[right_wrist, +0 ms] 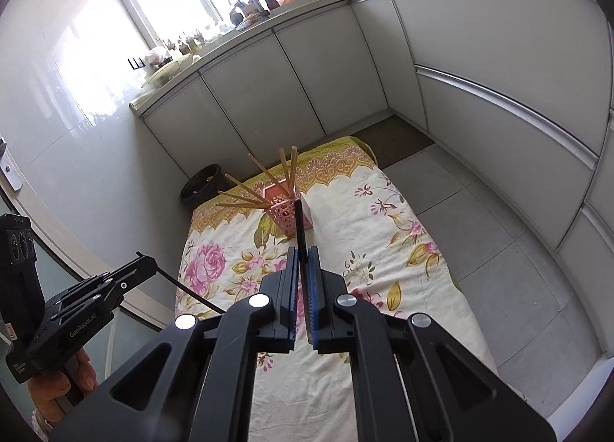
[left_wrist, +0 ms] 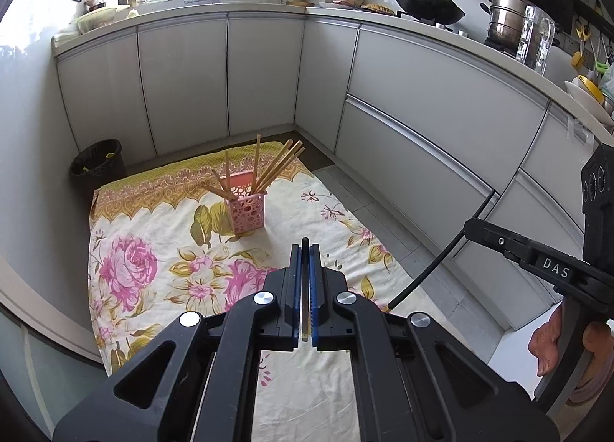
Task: Organize utensils
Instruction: 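Carry both black chopsticks upright over the pink holder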
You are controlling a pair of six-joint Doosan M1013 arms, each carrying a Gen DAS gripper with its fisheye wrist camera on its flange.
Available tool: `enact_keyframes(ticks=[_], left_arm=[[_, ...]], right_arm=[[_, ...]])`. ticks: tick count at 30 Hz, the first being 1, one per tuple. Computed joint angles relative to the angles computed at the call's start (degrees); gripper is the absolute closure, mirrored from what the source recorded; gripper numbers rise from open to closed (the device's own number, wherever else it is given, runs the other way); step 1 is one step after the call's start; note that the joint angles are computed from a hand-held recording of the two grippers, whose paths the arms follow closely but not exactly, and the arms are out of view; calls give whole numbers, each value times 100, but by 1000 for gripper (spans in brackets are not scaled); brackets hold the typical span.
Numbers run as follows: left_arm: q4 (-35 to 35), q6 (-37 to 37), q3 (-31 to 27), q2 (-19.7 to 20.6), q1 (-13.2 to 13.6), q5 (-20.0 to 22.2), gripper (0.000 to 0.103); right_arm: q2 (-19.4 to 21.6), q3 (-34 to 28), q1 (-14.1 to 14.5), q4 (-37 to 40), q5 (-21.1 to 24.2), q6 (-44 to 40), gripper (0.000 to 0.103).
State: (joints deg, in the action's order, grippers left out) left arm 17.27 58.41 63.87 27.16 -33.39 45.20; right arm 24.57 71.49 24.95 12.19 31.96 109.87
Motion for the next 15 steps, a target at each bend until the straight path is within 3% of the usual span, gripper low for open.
enact_keyframes(ticks=[6, 15], left_arm=[[202, -117, -733, 323, 125, 108, 100], [1005, -506, -2344, 1127, 362, 254, 100]], right_arm=[[231, -562, -120, 329, -17, -297, 98], [785, -1750, -216, 471, -170, -547, 98]])
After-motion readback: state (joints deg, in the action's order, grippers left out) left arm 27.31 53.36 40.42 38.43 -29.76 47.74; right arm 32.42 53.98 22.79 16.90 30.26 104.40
